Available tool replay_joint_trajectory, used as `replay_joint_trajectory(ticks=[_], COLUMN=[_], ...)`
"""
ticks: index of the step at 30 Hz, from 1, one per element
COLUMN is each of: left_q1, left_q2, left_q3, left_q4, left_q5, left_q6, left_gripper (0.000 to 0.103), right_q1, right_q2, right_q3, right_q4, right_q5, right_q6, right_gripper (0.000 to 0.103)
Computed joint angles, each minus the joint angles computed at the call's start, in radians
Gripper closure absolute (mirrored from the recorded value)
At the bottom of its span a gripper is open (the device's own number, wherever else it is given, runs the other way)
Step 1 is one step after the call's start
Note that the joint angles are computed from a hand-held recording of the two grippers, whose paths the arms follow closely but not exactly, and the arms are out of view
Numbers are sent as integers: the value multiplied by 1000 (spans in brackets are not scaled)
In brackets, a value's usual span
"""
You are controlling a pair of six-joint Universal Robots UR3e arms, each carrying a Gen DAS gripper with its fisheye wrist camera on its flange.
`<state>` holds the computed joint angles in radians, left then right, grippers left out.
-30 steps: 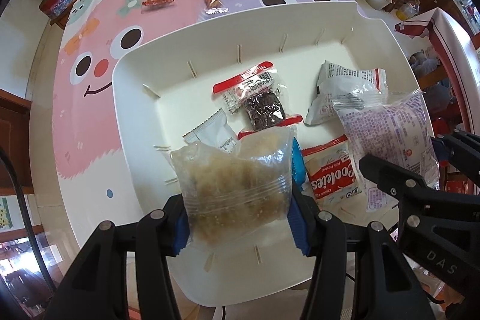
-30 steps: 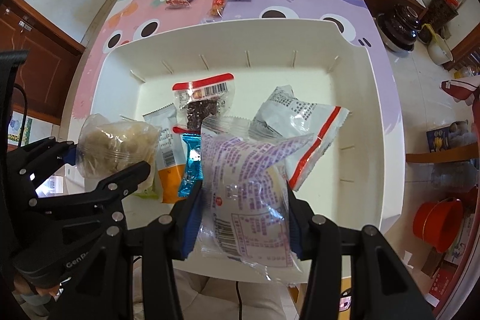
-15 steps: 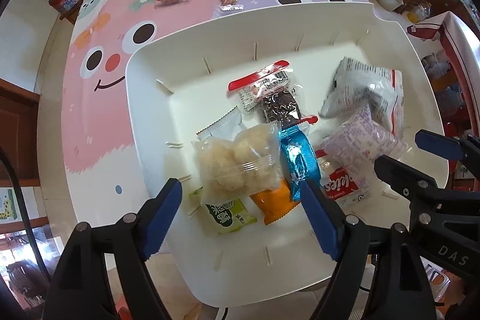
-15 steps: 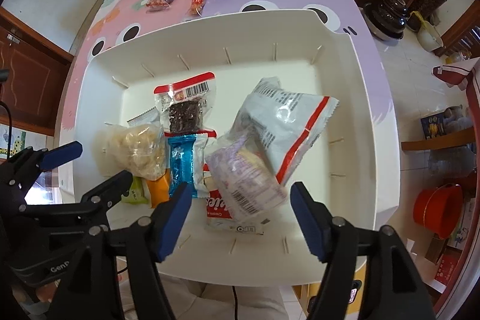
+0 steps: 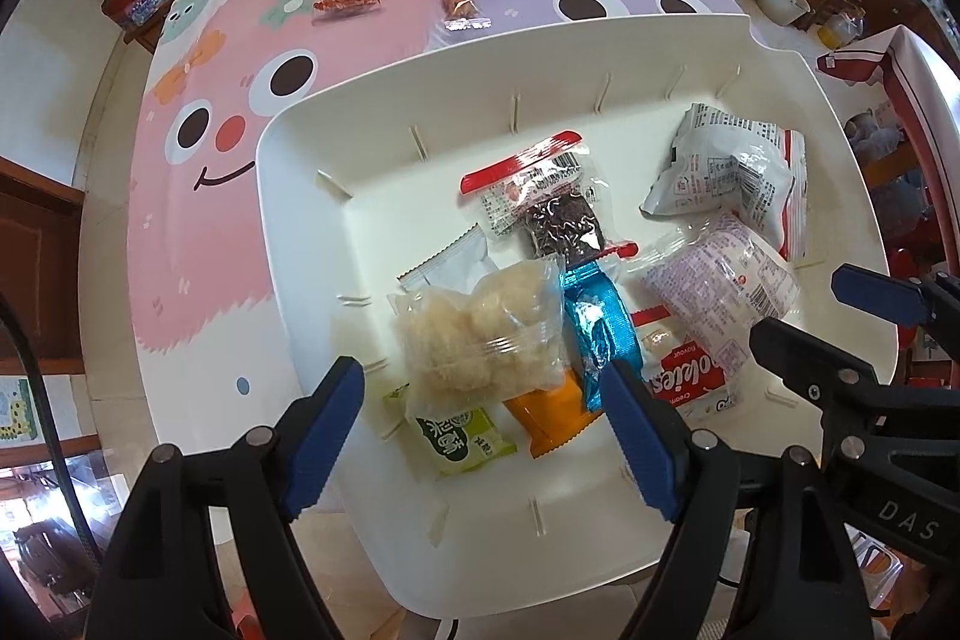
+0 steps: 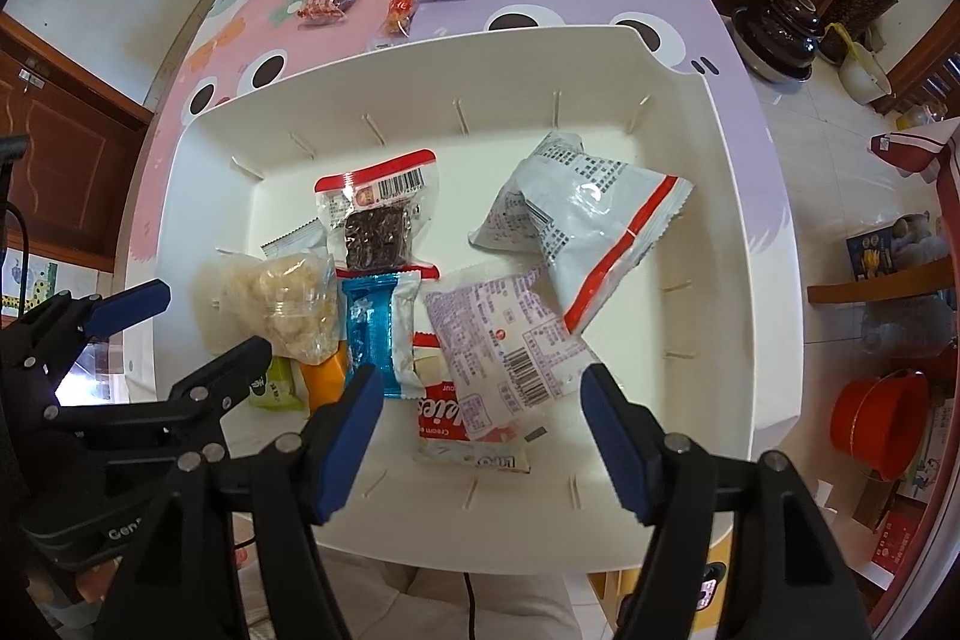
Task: Organize snacks
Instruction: 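Open left tool to drop the puffed-snack bag while right tool releases the bread bag, then lift both tools out of the tray toward the remaining snacks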
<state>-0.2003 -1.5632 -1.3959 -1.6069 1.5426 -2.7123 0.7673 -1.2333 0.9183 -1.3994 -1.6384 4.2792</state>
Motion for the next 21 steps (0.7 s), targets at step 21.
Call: replay_joint_trajectory(ticks=[21], left_q1=[-29], left_q2=[-96], left_q3=[101], left_q4=[86], left_q5=[27], left_q6=[-13], left_gripper=[22], right_q1=[-88], right_q2=[18], right_q3=[-49], right_q4=[-1], right_q5=[17], right_q6=[-93], right_gripper=[34])
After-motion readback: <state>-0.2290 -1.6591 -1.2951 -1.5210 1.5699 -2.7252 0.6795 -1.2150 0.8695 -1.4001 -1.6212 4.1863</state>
